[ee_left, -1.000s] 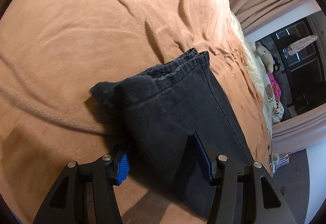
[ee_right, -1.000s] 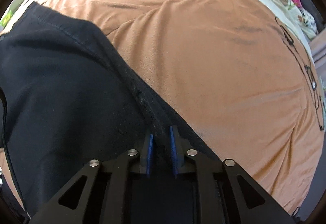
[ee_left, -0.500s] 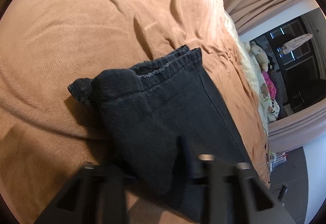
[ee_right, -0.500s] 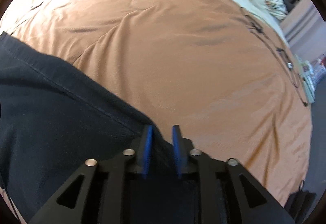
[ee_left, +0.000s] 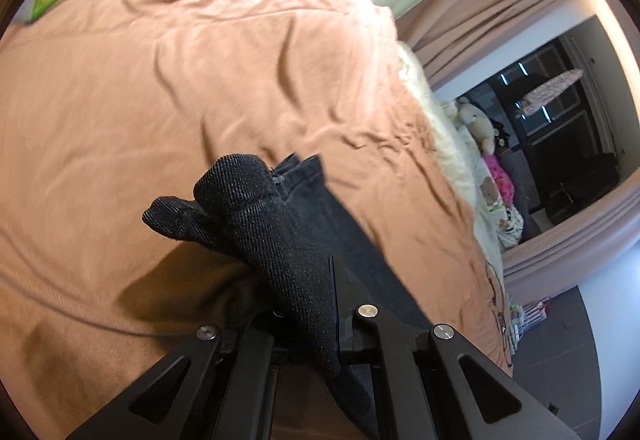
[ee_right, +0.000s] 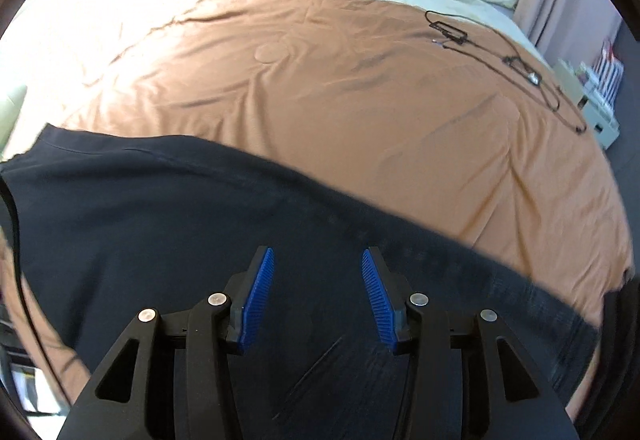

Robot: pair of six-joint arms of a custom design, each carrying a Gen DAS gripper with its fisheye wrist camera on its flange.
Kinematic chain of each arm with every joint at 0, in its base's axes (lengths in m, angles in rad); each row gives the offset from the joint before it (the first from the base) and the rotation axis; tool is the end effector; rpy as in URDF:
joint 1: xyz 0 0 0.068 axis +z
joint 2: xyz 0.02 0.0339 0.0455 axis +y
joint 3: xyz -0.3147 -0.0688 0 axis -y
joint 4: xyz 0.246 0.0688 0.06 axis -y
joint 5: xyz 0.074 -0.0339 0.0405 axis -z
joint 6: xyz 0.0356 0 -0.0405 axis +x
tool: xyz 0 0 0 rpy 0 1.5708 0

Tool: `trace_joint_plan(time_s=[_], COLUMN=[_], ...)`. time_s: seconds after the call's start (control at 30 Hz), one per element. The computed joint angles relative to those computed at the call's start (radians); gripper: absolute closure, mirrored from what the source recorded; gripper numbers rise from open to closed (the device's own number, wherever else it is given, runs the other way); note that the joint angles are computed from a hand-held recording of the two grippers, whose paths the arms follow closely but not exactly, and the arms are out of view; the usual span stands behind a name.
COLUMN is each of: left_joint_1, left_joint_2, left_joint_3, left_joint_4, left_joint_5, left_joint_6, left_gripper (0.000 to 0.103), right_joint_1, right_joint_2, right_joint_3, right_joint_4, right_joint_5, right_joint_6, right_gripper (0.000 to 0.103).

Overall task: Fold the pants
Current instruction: 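Grasp the folded leg hem with the left gripper and lift it, then carry the folded black pants with the left gripper across the bed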

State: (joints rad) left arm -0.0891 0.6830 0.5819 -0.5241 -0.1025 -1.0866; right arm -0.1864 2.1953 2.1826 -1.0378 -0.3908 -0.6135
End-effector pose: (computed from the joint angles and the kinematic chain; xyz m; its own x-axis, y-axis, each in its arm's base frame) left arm 0.1153 -0.0066 0.2829 -0.2766 -0.8592 -0.4304 -0.5132 0.5107 -0.6898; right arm 0.4977 -0.0801 0.3329 -0.6887 -0.4118 -0.5968 -0.5029 0.8642 -0.0160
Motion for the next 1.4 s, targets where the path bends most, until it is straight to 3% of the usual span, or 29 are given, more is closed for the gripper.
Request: trace_joint_plan(time_s=[0.23,0.73,0.97,1.1,1.4], left_joint_1=[-0.056,-0.299,-0.419,-0.499,-0.634], left_joint_2=[0.086,0.322,0.457,0.527,0.719], left_joint_3=[0.189,0.647,0.858,0.959,1.256], left_joint_4=[-0.028,-0.155,-0.219,-0.246,-0.347], left_joint_5=[-0.032,-0.229,-0.3,-0.353,-0.425], left_joint_6=[0.059,0.147,0.195,0.212,0.256], left_gripper=[0.099,0.099,0.099,0.099,0.099], right_joint_1=[-0.051,0.015,0.008,-0.034,-0.261], right_joint_2=[-0.199,-0.255,-0.239,-0.217,-0.098], right_joint_3=[-0.341,-0.52,-0.592,-0.557,-0.234], right_joint_4=[0.063,0.087,-0.032,-0.087,-0.406], right_joint_5=[-0.141,-0.295,-0.315,-0.315,-0.423], right_joint_6=[-0.029,0.004,-0.153,-0.192,-0.347], right_gripper=[0.059,0.059,0.069,0.07,0.068])
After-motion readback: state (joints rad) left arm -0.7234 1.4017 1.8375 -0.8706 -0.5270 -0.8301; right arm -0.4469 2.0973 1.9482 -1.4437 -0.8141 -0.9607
